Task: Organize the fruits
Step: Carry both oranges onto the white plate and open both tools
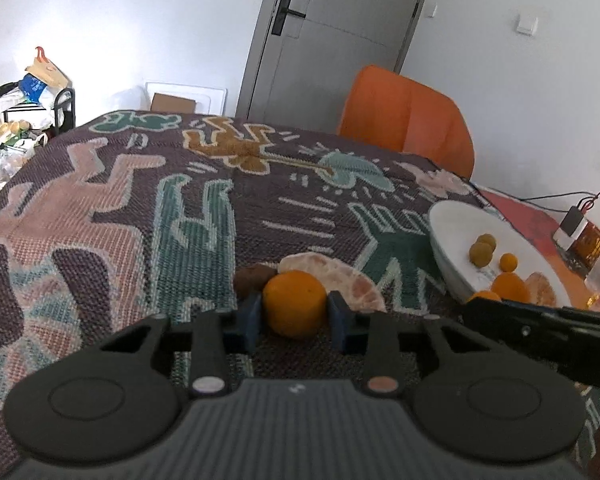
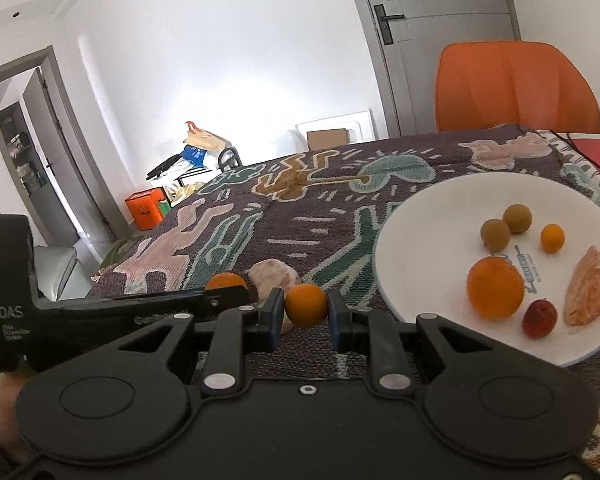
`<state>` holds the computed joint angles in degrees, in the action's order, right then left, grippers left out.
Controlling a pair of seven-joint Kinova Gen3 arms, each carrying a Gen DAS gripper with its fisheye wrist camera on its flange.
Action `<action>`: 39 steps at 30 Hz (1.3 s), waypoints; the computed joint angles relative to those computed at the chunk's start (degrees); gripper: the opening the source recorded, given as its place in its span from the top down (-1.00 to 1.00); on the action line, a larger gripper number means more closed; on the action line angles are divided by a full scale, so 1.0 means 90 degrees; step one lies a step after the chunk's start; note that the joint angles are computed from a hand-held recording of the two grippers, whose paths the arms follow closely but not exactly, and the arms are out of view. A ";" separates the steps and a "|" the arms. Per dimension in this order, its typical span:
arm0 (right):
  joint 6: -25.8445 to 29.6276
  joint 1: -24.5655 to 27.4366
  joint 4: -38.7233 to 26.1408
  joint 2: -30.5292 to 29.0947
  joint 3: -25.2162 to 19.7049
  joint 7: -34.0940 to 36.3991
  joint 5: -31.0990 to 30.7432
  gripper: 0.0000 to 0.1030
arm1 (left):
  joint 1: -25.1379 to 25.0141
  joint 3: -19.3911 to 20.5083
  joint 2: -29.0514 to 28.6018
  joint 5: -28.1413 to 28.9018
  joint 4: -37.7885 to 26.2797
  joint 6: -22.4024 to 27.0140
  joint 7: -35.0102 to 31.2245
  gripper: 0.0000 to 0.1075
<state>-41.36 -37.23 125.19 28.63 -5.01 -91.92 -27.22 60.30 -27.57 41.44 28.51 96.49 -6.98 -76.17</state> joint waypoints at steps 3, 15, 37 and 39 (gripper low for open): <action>-0.0180 -0.0031 0.0141 -0.0041 -0.0003 -0.0031 -0.0077 0.58 | 0.0176 -0.0132 -0.0085 0.0053 0.0091 -0.0097 -0.0079 0.38; -0.0805 -0.0022 0.0717 -0.0270 -0.0041 -0.0147 -0.0425 0.58 | 0.0527 -0.0175 -0.0226 0.0736 -0.0012 -0.0343 -0.0985 0.38; -0.1643 0.0539 0.1503 -0.0198 0.0066 -0.0846 -0.0555 0.58 | 0.0636 -0.0169 0.0300 0.0631 -0.1223 0.0317 -0.1234 0.38; -0.1661 0.0620 0.1506 -0.0177 0.0091 -0.0896 -0.0494 0.58 | 0.0632 -0.0191 0.0361 0.0471 -0.1349 0.0401 -0.1103 0.38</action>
<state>-56.30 -31.66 138.74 27.03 -4.20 -99.98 -31.67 65.99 -29.30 44.69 32.75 84.35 -3.38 -86.10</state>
